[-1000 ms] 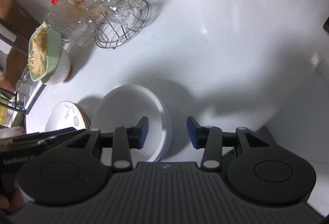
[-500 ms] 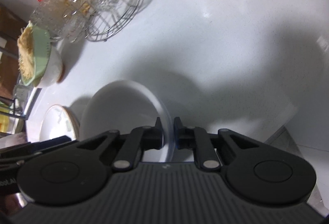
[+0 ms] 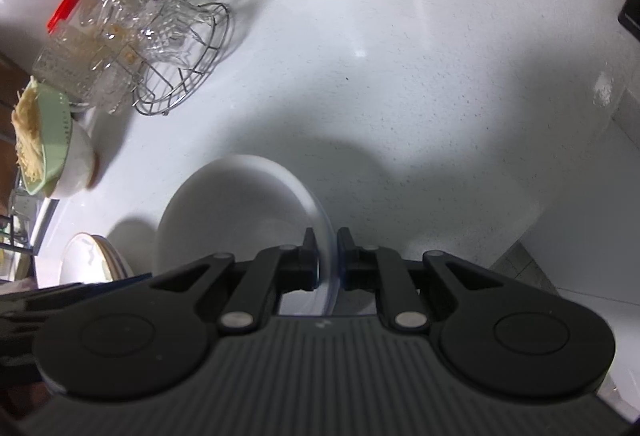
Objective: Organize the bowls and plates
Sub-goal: 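Grasp the nested bowl stack rim with both grippers, then lift the bowl stack and lower it onto the plate stack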
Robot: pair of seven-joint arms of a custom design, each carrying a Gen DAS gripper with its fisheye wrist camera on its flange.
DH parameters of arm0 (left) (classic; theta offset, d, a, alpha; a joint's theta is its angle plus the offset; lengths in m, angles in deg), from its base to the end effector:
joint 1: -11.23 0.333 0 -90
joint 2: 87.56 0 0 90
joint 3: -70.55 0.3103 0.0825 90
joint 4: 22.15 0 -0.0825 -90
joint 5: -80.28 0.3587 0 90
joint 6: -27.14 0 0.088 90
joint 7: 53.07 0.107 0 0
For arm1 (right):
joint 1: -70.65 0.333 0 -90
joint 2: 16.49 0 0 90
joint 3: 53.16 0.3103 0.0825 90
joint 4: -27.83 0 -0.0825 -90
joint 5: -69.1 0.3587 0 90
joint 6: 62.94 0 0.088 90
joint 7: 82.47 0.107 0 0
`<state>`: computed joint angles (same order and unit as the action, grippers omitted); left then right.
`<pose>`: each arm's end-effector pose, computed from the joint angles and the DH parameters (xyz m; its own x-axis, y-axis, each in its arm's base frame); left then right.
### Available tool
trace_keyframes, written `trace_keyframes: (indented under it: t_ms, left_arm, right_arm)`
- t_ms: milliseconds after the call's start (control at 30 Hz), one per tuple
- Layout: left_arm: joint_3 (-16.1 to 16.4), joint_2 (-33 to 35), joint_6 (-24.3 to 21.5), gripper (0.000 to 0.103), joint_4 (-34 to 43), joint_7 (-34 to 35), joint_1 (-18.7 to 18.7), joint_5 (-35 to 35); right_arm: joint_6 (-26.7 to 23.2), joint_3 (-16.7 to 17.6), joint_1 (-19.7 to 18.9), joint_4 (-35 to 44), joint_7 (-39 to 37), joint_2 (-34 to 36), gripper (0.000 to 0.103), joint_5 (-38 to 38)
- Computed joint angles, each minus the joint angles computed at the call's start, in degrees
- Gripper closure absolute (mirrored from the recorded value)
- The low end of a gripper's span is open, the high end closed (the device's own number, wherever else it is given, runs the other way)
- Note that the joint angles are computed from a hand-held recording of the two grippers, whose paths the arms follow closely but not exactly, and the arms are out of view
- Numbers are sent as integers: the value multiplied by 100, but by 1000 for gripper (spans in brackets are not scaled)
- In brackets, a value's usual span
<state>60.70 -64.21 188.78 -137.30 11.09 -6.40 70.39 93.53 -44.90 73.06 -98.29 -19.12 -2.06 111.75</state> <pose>0.5578 -0.2725 0.3097 0.0990 -0.9398 0.3271 -0.9467 -0.1902 -0.2600 0.5505 0.0761 0.3037 0.0495 -0.9299 -0.3644 -0.9534 0.0647 -0.2946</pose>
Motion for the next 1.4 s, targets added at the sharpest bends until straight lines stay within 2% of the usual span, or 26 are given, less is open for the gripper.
trace_keyframes:
  t_ms: [133,433,633,967,1133,1400]
  left_arm:
    - [-58,209,-85,52,163,69,53,-94]
    - [37,505,-185,70,459,-21,-67,-42]
    - [40,564,-177,73,547,-39,-76,-8]
    - [-155,163,-219,73,367,408,133,-199]
    - [-142,-120,-314,73,285,455,93,-187]
    - [-214,-606,-192,73,-17,455,93,-273]
  right_arm:
    - [-86,2,-34,33,-18,17,91,65]
    - [-100,69,-87,109,-253,97,90,294]
    - [-130,21,-63,124,-299,88,90,238]
    - [-238,-111,20,-31,-153,-326,90,277]
    - [-270,-271,166,-203,29,-683,90,229]
    - [-393,-550,369,-457,12,-1223,90,266]
